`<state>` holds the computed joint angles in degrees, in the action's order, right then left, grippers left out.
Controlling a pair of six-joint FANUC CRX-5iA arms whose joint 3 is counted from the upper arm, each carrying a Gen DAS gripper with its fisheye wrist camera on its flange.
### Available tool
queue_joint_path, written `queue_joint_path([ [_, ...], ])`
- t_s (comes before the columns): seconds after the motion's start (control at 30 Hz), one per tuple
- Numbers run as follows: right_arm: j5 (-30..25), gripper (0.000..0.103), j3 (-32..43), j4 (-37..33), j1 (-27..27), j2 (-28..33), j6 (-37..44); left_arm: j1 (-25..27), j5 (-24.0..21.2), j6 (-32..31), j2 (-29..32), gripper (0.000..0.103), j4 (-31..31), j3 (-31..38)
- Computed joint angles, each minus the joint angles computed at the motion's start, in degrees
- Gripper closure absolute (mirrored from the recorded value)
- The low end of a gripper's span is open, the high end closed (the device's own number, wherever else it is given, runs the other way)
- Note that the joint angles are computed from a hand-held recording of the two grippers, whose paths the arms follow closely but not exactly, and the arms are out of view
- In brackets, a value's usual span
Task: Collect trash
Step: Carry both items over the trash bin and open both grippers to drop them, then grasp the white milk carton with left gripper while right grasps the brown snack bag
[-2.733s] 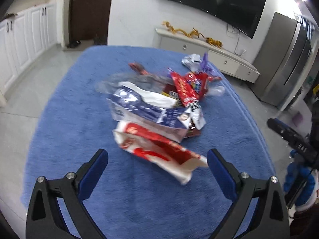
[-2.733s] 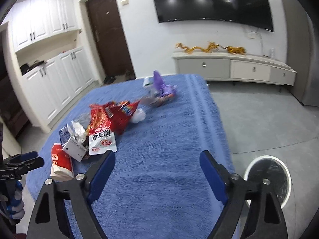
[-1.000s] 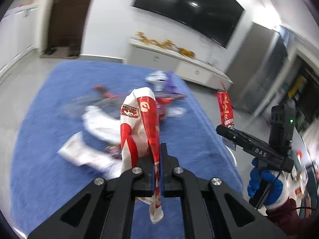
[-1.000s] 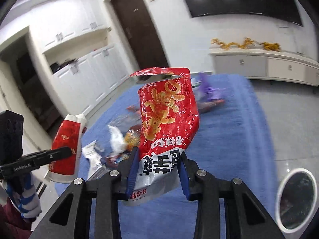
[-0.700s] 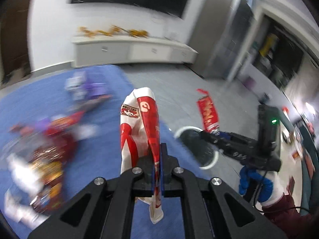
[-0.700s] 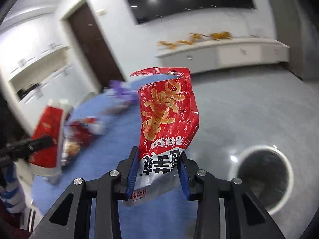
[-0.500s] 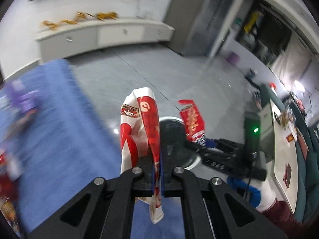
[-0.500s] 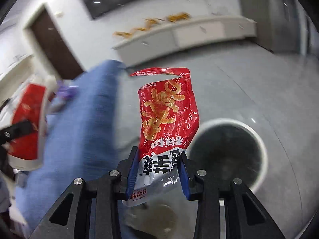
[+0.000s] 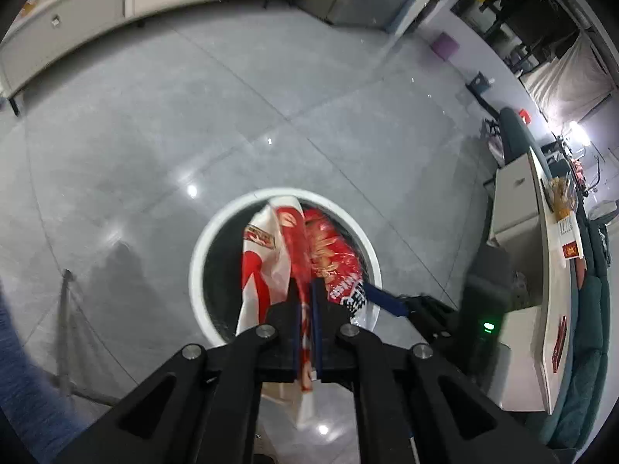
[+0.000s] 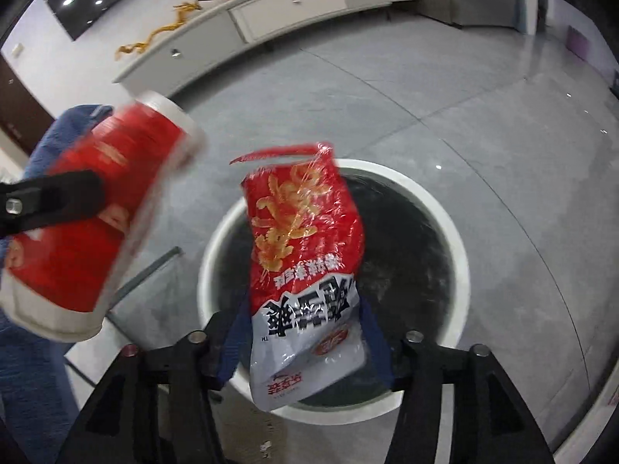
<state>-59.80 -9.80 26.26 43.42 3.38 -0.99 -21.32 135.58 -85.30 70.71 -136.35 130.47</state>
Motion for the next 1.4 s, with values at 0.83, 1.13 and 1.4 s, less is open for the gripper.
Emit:
queue_joint_path([
  [0.83, -7.0, 0.012, 13.2, 24.8, 13.9, 1.3, -5.5, 23.7, -2.6, 2.1, -4.6, 0.097, 12.9, 16.9],
  [1.13, -2.3, 0.012, 35.4, 17.3, 15.7, 15.2, 12.1, 44.0, -4.1, -1.7, -5.1, 0.097, 8.5, 11.5],
  [1.4, -4.6, 0.017, 61.3, 1.6, 15.9, 31.3, 30.4, 52.6, -8.3, -1.0, -8.2, 0.096, 2.1, -5.3],
])
